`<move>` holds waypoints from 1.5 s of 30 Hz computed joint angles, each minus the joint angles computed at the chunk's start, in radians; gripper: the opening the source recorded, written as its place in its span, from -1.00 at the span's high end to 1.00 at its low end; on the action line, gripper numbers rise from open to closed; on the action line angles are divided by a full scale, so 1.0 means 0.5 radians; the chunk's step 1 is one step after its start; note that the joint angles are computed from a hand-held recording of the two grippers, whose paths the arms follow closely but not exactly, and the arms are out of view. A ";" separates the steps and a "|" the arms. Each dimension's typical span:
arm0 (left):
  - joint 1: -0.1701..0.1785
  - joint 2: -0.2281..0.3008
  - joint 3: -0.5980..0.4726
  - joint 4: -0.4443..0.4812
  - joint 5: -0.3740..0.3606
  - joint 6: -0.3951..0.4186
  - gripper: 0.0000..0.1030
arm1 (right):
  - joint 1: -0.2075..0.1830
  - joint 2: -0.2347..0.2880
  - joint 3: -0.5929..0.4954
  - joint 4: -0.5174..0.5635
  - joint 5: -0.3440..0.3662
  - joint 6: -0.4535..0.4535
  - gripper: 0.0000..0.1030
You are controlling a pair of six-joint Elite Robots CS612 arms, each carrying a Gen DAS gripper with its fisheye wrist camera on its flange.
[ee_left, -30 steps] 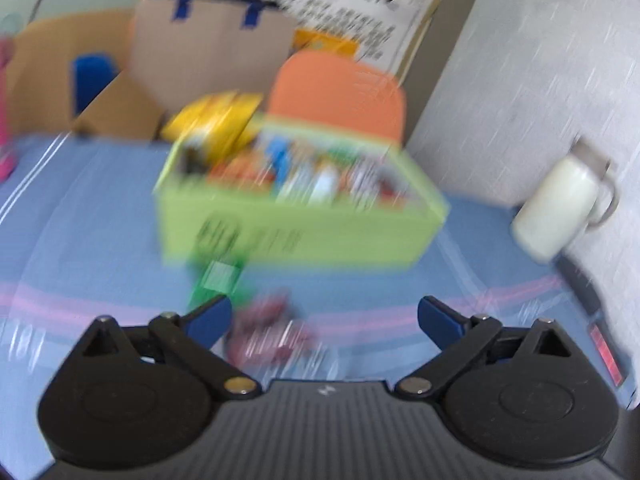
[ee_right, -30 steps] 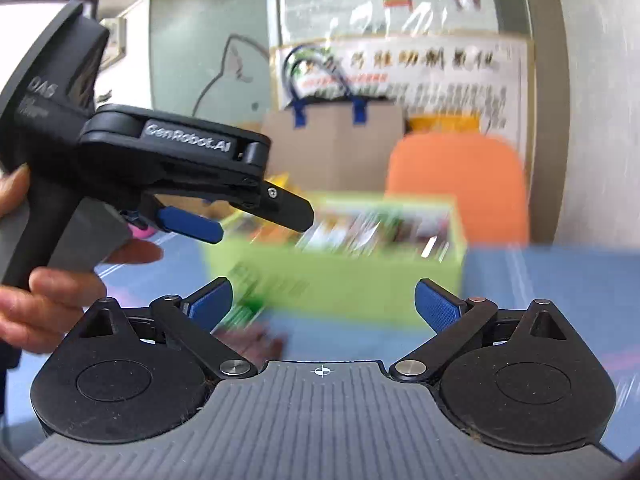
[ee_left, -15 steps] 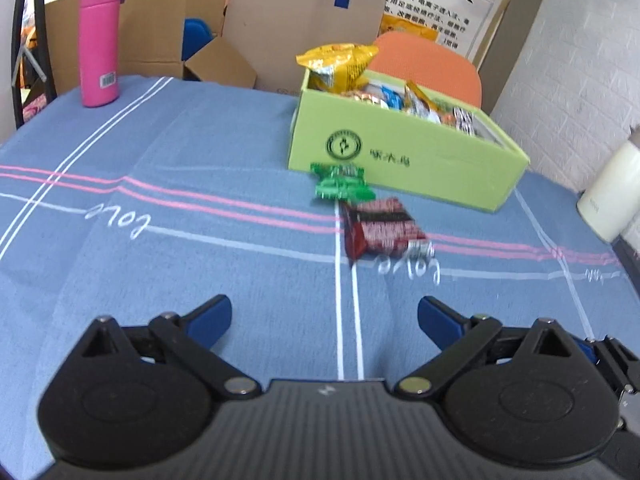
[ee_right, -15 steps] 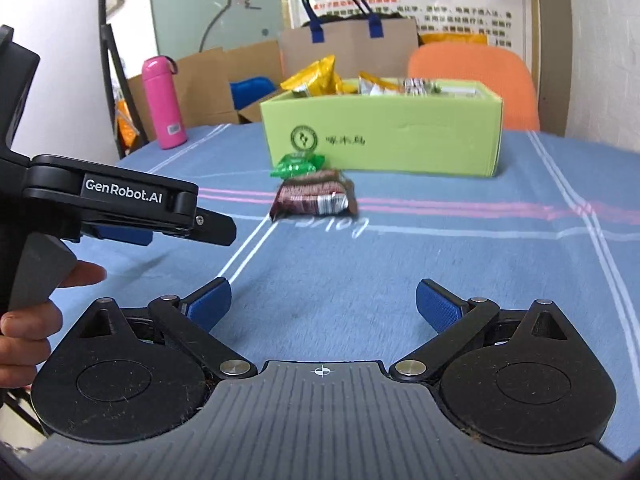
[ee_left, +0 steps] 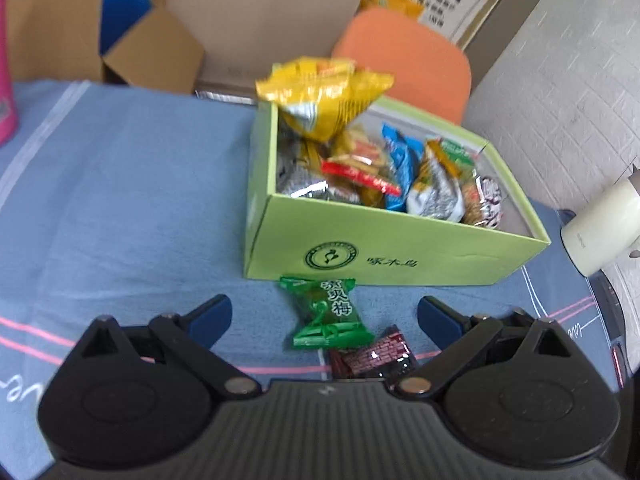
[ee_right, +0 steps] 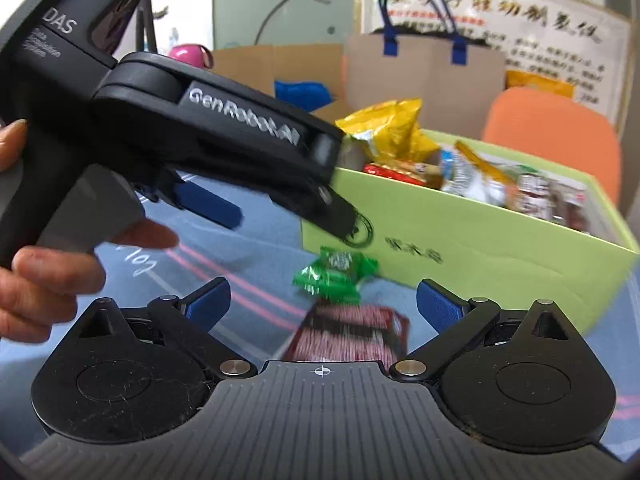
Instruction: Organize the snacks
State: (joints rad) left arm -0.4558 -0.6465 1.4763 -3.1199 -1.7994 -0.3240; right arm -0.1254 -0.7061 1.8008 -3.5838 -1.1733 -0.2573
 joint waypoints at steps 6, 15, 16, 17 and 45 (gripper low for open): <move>0.007 0.061 -0.081 0.062 -0.070 0.046 -0.71 | 0.014 0.065 -0.158 0.216 0.049 -0.065 -0.47; 0.029 0.023 0.062 -0.129 -0.147 -0.108 0.03 | 0.016 0.107 -0.197 0.224 0.081 0.042 0.49; 0.023 0.001 0.109 -0.189 -0.119 -0.126 0.03 | 0.015 0.100 -0.181 0.188 0.104 0.053 0.49; 0.018 -0.023 0.160 -0.260 -0.099 -0.154 0.03 | 0.024 0.091 -0.161 0.141 0.092 0.031 0.50; -0.116 -0.259 0.753 -0.557 0.028 -0.307 -0.37 | -0.012 -0.086 0.565 -0.545 0.005 0.001 -0.33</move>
State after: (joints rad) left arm -0.5140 -0.7760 1.8527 -3.3983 -1.7852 -0.4776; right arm -0.1313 -0.7491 2.0832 -3.8562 -1.1708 -0.2570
